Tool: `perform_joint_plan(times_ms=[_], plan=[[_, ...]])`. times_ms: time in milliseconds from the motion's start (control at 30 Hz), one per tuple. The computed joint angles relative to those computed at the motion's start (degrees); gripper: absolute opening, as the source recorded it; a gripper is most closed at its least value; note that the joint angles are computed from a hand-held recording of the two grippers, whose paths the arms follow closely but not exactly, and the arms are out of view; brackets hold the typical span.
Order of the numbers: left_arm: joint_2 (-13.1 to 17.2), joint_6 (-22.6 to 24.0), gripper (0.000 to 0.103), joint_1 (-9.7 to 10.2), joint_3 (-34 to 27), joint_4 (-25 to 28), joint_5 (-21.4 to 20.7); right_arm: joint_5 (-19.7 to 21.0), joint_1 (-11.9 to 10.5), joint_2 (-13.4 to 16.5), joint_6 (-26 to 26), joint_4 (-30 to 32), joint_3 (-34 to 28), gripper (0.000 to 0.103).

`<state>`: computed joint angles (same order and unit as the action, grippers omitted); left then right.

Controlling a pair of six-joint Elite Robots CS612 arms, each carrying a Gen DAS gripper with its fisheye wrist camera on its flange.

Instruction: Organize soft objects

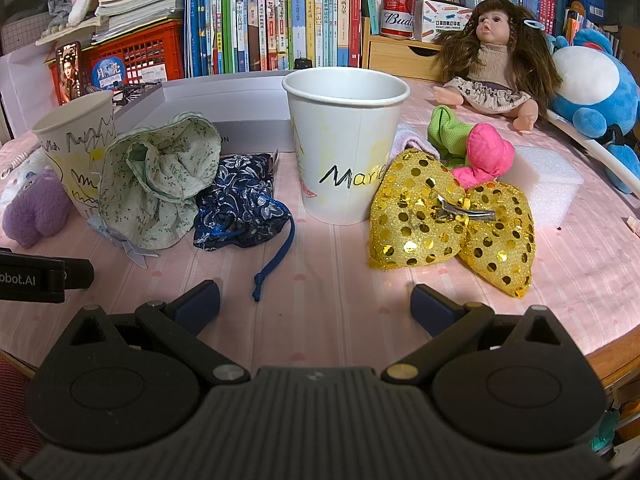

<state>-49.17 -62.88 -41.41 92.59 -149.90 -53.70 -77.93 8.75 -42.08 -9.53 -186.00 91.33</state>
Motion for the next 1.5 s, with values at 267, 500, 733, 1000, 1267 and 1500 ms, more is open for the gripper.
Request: perform_joint_plan(times_ms=[267,500,733,1000,1267,1500], plan=[[0.0,0.0,0.103,0.0,0.0,0.0,0.0,0.0,0.0,0.0,0.0,0.0,0.0,0.103],[0.0,0.0,0.103,0.0,0.0,0.0,0.0,0.0,0.0,0.0,0.0,0.1,-0.1,0.103],[0.0,0.2,0.103,-0.02,0.1,-0.2,0.2,-0.1,0.0,0.0,0.0,0.1,-0.1,0.103],[-0.2,2.9,0.103,-0.11,1.4,-3.0,0.4,-0.5,0.1,0.0,0.3,0.0,-0.1,0.103],[0.0,5.9,0.103,-0.37,3.1,-7.6,2.0,1.4,-0.4,1.1,-0.2,-5.8,0.9,0.103],[0.4,6.9,0.103,-0.63,3.7,-10.2,3.7,2.5,-0.7,2.3,1.0,-11.6,1.5,0.103]])
